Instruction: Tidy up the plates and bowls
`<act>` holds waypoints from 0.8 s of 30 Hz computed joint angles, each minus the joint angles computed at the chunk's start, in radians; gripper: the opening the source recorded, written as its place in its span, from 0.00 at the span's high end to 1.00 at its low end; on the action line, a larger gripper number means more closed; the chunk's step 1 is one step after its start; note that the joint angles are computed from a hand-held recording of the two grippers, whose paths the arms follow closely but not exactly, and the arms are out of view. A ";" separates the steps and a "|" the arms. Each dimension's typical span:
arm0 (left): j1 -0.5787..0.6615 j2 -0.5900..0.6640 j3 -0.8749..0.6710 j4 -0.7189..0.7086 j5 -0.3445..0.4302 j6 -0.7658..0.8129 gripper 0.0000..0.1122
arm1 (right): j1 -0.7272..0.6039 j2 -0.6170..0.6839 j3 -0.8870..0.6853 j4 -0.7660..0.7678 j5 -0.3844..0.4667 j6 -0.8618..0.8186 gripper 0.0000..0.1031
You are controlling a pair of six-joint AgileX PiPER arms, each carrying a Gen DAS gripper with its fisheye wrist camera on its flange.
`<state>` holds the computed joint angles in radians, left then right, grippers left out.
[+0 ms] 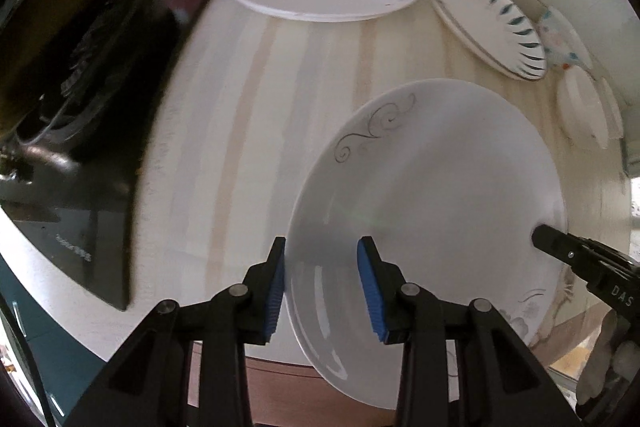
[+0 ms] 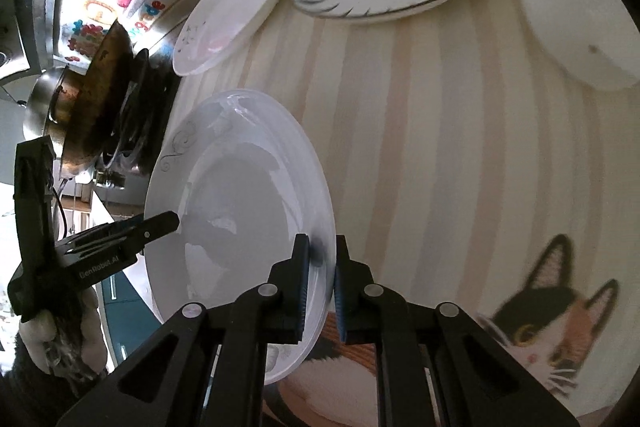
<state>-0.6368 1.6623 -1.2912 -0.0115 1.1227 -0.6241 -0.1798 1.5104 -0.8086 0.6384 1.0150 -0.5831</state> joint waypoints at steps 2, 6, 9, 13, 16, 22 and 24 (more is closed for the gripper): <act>-0.032 0.019 -0.035 -0.002 0.010 -0.004 0.71 | -0.061 -0.018 0.003 -0.016 0.032 -0.021 0.88; -0.082 0.058 -0.085 -0.018 0.015 -0.005 0.71 | -0.173 -0.043 0.013 -0.050 0.076 -0.053 0.88; -0.104 0.091 -0.119 -0.029 0.012 0.016 0.71 | -0.270 -0.048 0.018 -0.072 0.103 -0.091 0.88; -0.123 0.146 -0.198 -0.039 0.034 0.050 0.71 | -0.407 -0.046 0.021 -0.095 0.131 -0.152 0.88; -0.154 0.173 -0.230 -0.046 0.041 0.051 0.71 | -0.488 -0.027 0.015 -0.107 0.141 -0.193 0.88; -0.197 0.211 -0.266 -0.037 0.054 0.034 0.71 | -0.589 -0.001 0.018 -0.124 0.140 -0.237 0.88; -0.190 0.250 -0.308 -0.036 0.067 0.040 0.71 | -0.612 0.009 0.019 -0.129 0.138 -0.254 0.88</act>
<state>-0.8266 1.9122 -1.5992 -0.0475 1.1895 -0.5840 -0.7918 1.5190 -0.7894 0.5095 1.1526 -0.8375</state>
